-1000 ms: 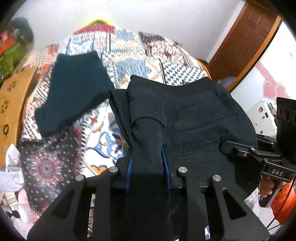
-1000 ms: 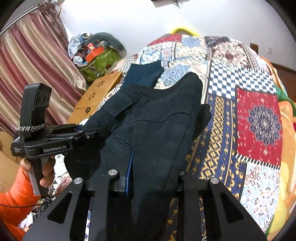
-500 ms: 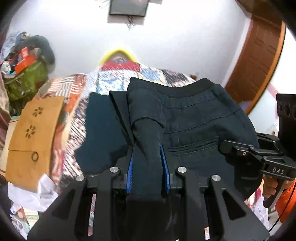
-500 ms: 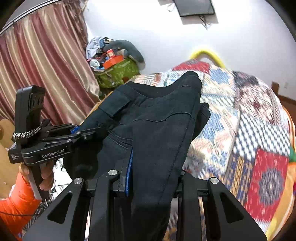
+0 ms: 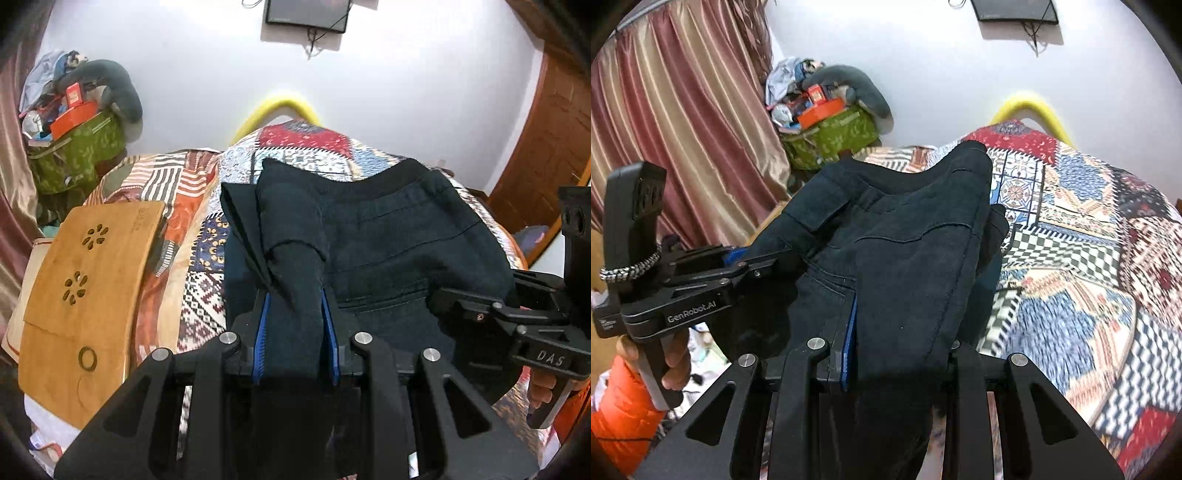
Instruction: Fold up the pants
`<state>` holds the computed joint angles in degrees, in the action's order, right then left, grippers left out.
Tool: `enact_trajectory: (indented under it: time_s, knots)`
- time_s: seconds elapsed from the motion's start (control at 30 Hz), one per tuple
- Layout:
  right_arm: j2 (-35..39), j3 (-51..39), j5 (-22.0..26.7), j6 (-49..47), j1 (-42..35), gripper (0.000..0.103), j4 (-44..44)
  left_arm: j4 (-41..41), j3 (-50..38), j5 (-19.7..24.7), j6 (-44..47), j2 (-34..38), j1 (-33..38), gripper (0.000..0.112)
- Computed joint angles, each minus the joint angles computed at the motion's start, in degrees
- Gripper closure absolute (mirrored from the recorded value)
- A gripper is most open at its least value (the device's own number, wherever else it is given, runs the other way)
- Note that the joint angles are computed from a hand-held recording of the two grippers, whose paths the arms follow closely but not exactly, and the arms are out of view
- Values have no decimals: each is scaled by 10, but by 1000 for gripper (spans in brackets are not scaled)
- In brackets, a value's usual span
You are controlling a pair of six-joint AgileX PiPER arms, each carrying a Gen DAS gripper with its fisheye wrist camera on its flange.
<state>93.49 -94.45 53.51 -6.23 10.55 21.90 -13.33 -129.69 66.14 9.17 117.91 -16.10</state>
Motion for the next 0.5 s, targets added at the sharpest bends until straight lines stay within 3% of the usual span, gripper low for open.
enact_trajectory:
  time_s: [0.13, 0.2, 0.33, 0.5]
  knots:
    - [74, -39, -9, -21, 1, 80, -6, -15, -61, 1, 9, 73, 12, 87]
    - [106, -57, -8, -27, 0, 80, -10, -47, -53, -23, 49, 91, 19, 105]
    - [155, -66, -11, -18, 2, 79, -40, -31, -51, -41, 51, 118, 6, 105]
    - [153, -51, 14, -18, -22, 72, -30, 26, -102, 11, 3, 177, -5, 105]
